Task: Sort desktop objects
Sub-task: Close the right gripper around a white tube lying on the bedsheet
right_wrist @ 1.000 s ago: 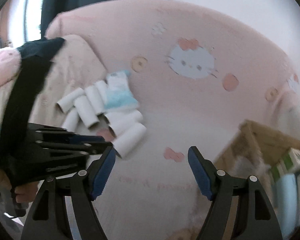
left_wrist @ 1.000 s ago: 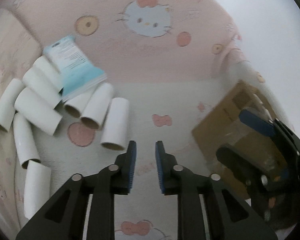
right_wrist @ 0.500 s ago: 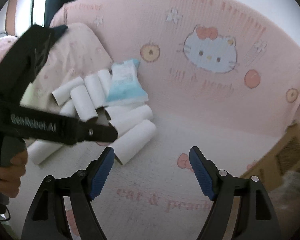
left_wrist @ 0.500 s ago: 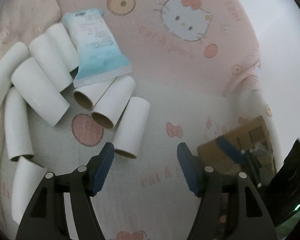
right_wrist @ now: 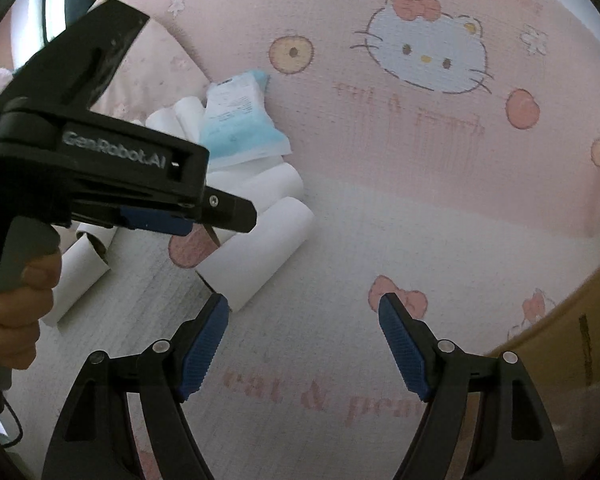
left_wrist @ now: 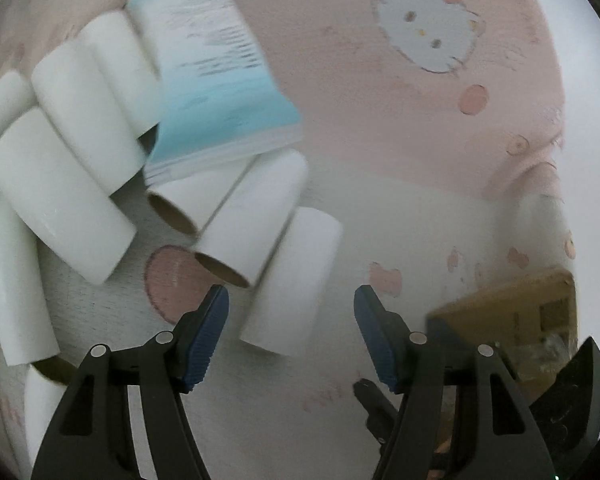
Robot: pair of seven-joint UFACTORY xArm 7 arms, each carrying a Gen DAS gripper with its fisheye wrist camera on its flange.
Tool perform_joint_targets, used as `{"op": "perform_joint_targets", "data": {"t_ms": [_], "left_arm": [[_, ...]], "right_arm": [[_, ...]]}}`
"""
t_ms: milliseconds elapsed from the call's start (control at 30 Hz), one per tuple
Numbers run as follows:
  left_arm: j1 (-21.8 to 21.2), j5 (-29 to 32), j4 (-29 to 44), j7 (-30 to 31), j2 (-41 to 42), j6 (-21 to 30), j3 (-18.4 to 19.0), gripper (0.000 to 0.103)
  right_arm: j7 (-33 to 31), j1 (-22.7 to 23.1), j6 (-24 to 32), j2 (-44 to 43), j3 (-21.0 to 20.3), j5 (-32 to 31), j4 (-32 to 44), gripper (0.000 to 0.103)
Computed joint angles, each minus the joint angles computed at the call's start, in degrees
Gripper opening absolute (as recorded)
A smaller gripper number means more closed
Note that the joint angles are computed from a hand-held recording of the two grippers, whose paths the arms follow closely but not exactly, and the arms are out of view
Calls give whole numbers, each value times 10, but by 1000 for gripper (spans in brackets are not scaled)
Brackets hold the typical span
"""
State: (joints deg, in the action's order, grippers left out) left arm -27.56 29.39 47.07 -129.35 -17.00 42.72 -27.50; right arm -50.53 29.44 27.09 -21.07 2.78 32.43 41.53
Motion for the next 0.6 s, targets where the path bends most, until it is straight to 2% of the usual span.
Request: {"op": "perform_joint_targets", "data": {"t_ms": [33,100,200,300,367,467,600], "left_arm": [[-1,-8,-7,-1,-2,-8,5,69],[-1,-25,-33,-3,-4,-55,16,69],[12,-22,-49,-13,6,-116,16,52],[24,-5,-42,-22,26,-140,8,48],[23,5,-33,-23,37,-144,6,46],[17,14,-27,-18,53,-169,13,46],[13,43,-17,-40,67,-177,10,46]], "right_arm": [[0,-1,-6,7,4,-5,3,76],[18,-10,-31,11,23,-35,-7,76],[13,4,-73,12,24,-47,-25,76],[9,17,-69,11,11,-47,-32,76],[17,14,-50,15,6,-50,-26,76],[17,2,18,32,-8,-41,3,76],[-10,-14,89,44,-27,24,30,76]]}}
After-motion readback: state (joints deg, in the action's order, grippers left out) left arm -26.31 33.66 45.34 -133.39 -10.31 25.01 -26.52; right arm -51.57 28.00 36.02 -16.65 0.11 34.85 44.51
